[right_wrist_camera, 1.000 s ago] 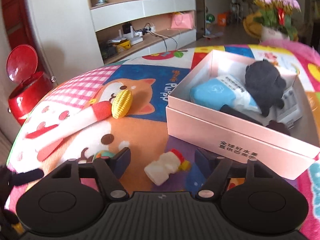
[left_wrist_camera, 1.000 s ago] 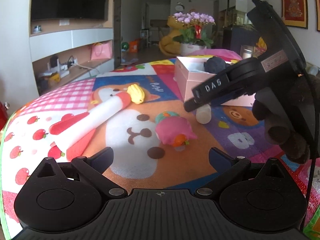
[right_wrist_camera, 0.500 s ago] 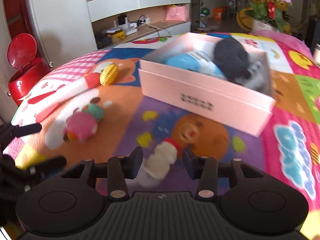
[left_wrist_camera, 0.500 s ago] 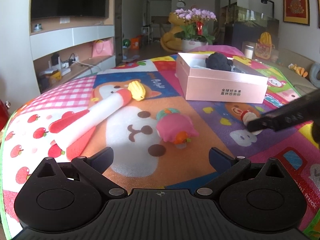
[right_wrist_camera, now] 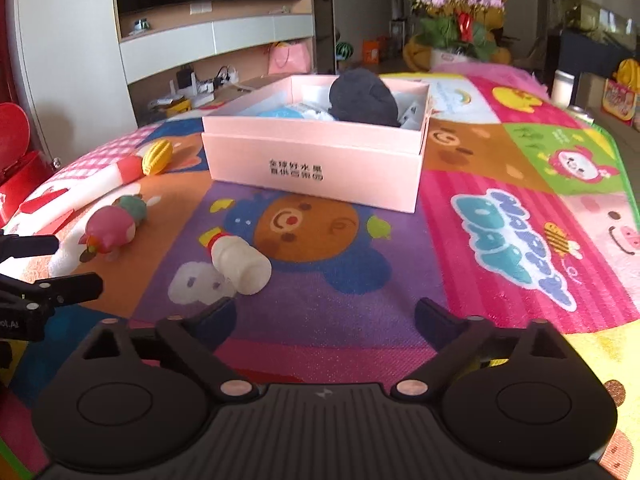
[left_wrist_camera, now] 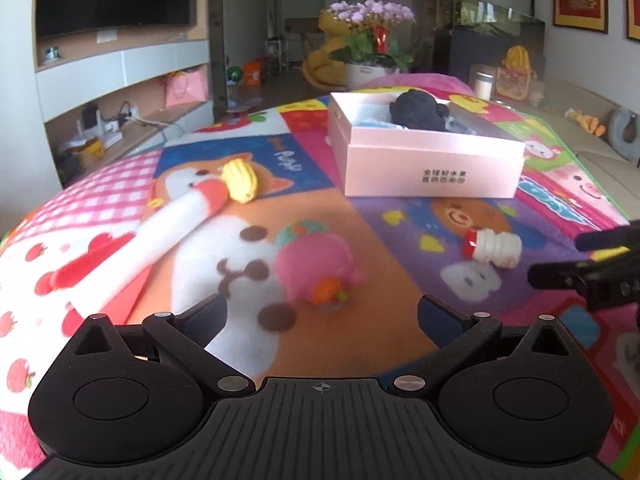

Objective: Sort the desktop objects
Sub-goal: 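Move the right tool to the white red-capped bottle while the left tool approaches the pink pig toy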

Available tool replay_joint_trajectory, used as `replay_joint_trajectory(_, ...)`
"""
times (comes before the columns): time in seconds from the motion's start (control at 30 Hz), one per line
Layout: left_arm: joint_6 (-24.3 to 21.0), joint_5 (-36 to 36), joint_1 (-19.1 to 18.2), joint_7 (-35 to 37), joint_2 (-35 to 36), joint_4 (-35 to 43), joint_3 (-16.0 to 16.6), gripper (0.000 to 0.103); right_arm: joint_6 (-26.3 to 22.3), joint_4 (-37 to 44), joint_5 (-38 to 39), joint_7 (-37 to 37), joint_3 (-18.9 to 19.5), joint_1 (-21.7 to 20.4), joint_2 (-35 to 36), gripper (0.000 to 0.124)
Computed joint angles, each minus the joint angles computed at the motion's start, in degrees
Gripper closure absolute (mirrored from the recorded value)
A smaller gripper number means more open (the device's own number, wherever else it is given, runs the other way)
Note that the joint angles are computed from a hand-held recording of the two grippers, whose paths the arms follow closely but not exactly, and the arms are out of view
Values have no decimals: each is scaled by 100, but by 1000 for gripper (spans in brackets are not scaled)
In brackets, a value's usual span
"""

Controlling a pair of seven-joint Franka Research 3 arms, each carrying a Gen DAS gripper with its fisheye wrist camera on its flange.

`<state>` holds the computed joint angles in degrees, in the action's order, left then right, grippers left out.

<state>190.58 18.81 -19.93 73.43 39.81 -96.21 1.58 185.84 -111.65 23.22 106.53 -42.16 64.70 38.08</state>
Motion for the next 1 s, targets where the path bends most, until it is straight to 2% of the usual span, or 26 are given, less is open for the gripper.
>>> replay_joint_trajectory(0.1,-94,-247,-544,-143,190,311,585,0,32,-26,68,53,133,-131,-75,24)
replay_joint_trajectory(0.23,-340,-320,-677,-375,393,692,722,2,50,-38,164,151,228,-233,-117,21)
replay_joint_trajectory(0.3,-497,-244,-577,-450,475,876,596,21,100,-59,173,140,281,-274,-143,21)
replay_joint_trajectory(0.33,-618,-184,-489,-463,506,967,482,37,117,-65,186,125,288,-275,-148,21)
replay_joint_trajectory(0.37,-727,-138,-413,-498,550,1064,383,38,135,-68,199,99,313,-293,-158,21)
replay_joint_trajectory(0.43,-753,-31,-406,-637,604,1138,396,39,161,-72,243,52,345,-312,-167,21)
replay_joint_trajectory(0.47,-704,38,-429,-697,595,1110,436,47,160,-69,268,29,347,-310,-165,21)
replay_joint_trajectory(0.5,-676,110,-383,-703,566,1067,381,47,163,-69,282,0,370,-327,-174,21)
replay_joint_trajectory(0.6,-586,311,99,-479,389,784,-268,47,137,-56,319,-72,379,-326,-179,21)
replay_joint_trajectory(0.7,-405,436,344,-299,177,374,-595,46,-89,43,214,-83,217,-194,-94,21)
replay_joint_trajectory(0.73,-327,443,315,-286,108,245,-560,46,-196,93,97,-72,143,-138,-51,21)
replay_joint_trajectory(0.8,-204,407,101,-300,-9,35,-289,38,-366,193,-196,-102,119,-135,-15,21)
replay_joint_trajectory(0.83,-168,381,45,-301,-51,-45,-209,29,-439,243,-321,-94,108,-138,4,21)
replay_joint_trajectory(0.87,-139,358,84,-294,-81,-114,-239,23,-527,296,-415,-26,35,-91,52,21)
replay_joint_trajectory(1.0,-45,271,390,-278,-104,-207,-561,14,-711,487,-678,240,63,-218,111,21)
